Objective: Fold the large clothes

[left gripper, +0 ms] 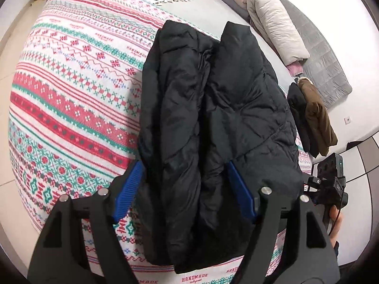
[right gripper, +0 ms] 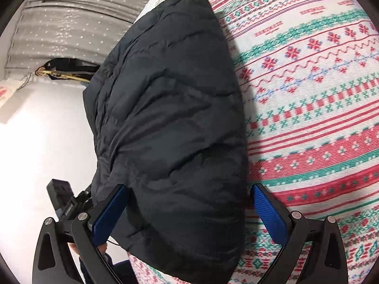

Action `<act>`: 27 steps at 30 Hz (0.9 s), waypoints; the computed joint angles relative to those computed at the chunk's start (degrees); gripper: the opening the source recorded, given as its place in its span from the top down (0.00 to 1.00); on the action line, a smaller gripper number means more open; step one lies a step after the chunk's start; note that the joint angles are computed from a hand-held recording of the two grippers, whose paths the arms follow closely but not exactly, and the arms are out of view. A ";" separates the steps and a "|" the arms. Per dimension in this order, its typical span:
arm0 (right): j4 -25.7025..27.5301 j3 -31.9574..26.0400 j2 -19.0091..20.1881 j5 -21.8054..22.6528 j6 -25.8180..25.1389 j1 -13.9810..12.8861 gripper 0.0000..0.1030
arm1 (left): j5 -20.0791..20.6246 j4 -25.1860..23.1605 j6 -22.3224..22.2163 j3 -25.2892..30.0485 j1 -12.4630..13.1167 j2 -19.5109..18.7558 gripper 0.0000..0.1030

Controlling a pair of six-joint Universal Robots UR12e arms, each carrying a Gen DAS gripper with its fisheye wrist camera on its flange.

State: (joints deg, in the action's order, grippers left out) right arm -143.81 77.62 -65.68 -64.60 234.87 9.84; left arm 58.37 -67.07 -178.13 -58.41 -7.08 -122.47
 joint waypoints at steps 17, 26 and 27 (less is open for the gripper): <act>-7.33 -1.35 3.31 1.19 2.51 0.07 0.00 | -12.73 -7.14 -1.27 0.60 2.20 -1.86 0.19; -4.05 -3.48 3.85 -1.93 -0.23 1.61 0.08 | -11.11 -4.88 -2.74 -0.81 1.48 -1.82 0.16; -3.59 -3.71 3.78 -2.26 -0.62 1.77 0.15 | -10.23 -4.69 -2.79 -0.64 1.04 -1.82 0.17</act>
